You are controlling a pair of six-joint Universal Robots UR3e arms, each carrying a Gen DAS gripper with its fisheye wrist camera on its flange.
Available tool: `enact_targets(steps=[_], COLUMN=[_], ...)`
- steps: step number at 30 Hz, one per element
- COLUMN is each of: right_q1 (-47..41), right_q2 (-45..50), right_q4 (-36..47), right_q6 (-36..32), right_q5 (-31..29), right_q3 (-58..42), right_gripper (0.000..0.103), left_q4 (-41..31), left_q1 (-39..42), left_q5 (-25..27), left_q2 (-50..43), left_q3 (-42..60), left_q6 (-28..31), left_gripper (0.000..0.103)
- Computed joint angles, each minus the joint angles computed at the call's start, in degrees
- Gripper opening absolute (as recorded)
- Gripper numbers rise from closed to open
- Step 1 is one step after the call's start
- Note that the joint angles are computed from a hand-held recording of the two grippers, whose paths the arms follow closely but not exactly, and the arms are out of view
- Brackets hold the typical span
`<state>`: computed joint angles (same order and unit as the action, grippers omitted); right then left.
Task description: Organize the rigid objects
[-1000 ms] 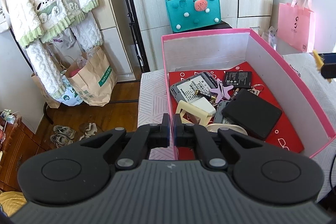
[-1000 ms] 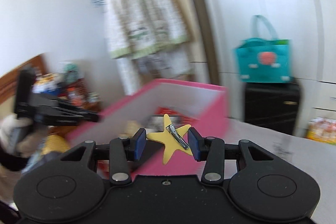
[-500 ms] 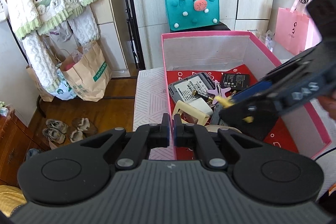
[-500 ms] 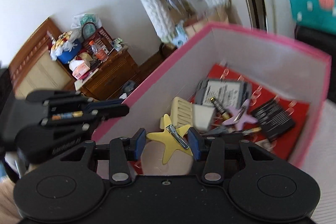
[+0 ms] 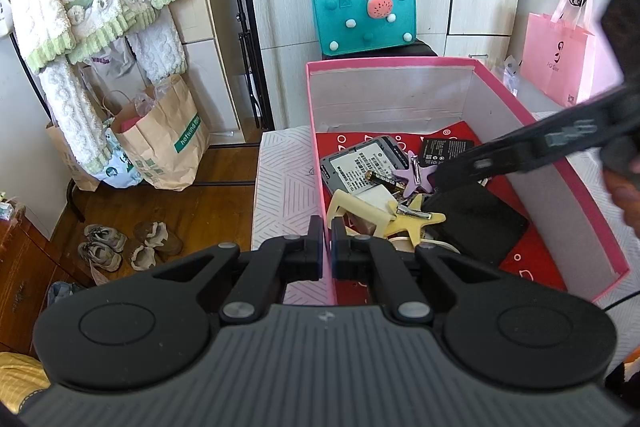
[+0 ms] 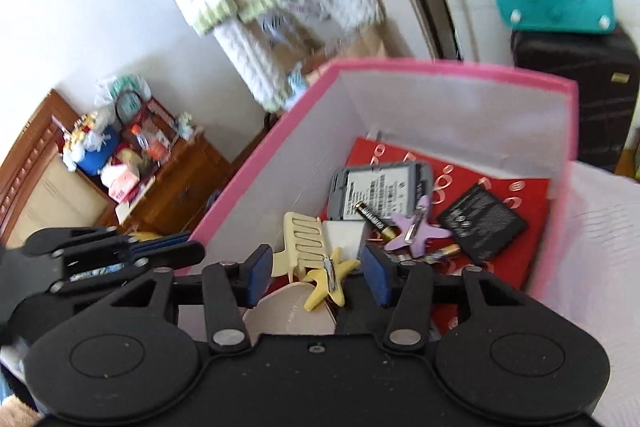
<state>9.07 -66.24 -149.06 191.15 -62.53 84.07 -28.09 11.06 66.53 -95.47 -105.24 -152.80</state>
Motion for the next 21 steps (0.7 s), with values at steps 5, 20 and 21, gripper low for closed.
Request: enact_targets(steps=[5, 20, 21], right_q1=[-1.0, 3.4, 3.5], right_q2=[-11.3, -21.1, -21.4], right_q4=[-8.4, -26.2, -26.2], right_q6=[0.2, 3.5, 4.2], right_q5=[-2.5, -14.1, -14.8], right_q3=[14.3, 31.1, 31.4], right_gripper=[0.06, 0.082, 0.097], left_q4=[-1.5, -8.7, -8.8], left_q1=[0.4, -0.1, 0.2], left_q5=[-0.6, 1.3, 1.2], left_q2=[-0.3, 3.6, 4.5], left_q3=[1.1, 3.2, 2.5], left_q6=[-0.3, -2.9, -2.9], left_gripper=[0.003, 0.012, 0.016])
